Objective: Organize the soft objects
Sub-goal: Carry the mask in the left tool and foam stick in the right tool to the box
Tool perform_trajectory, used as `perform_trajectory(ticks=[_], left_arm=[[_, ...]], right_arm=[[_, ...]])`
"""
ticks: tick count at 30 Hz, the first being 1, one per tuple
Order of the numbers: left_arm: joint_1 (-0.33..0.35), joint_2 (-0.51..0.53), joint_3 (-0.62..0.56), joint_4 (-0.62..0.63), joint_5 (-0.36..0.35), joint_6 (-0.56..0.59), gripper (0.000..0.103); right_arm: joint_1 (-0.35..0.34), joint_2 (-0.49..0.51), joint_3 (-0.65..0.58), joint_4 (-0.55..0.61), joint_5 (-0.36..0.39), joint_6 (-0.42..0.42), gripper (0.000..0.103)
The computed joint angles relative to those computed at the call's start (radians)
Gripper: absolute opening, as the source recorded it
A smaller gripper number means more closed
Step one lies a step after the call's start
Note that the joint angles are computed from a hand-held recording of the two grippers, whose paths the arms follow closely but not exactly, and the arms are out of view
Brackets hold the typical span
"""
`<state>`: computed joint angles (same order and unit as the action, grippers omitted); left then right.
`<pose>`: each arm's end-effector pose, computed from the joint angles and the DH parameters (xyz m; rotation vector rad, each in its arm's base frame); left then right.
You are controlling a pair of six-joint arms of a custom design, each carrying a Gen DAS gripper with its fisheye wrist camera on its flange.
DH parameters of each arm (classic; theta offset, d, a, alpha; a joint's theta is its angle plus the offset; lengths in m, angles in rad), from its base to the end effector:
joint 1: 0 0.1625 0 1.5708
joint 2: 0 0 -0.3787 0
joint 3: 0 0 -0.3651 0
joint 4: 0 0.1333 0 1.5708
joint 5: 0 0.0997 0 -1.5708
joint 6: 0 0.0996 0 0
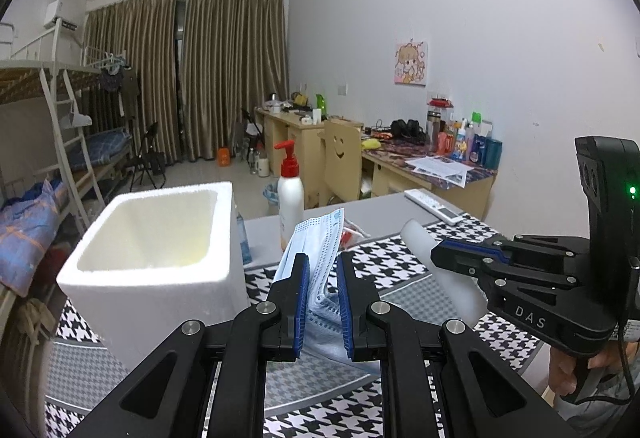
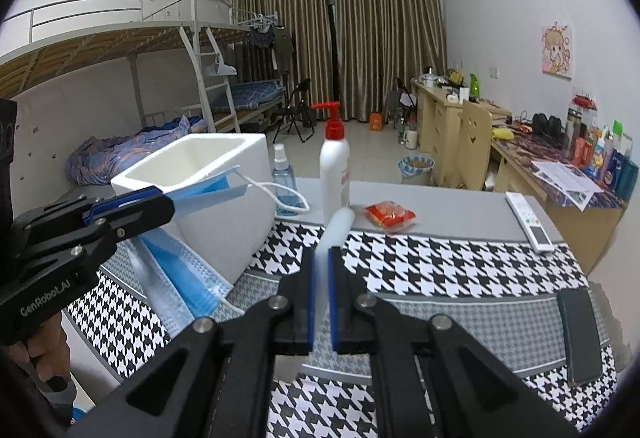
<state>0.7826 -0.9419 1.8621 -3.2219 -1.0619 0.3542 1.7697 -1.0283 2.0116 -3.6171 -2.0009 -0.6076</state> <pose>-0.2804 -0.5352 0.1800 1.1832 2.3177 -1.1126 0.1938 -0.4970 0.2260 0.6192 -2.1901 1.1995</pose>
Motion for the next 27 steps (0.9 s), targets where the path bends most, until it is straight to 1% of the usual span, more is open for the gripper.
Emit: perform_trajectory(ticks=[3,15,27], left_arm=[[0.000,-0.002,-0.006,0.008,-0.009,0.001,0.015],[-0.002,0.009,-0.032,-0.031,0.014,0.029,0.015],[0.006,0.006,-0.069,-0.050,0.023,0.068,0.015]], right_arm=[[0.002,-0.002,-0.006,-0.005,0.004,-0.006,0.008],[0.019,-0.002,-0.023,-0.017,0.012,-0.033,0.008],[0.032,0.011,-0.061,0.002,0.009,-0.047,0.008]])
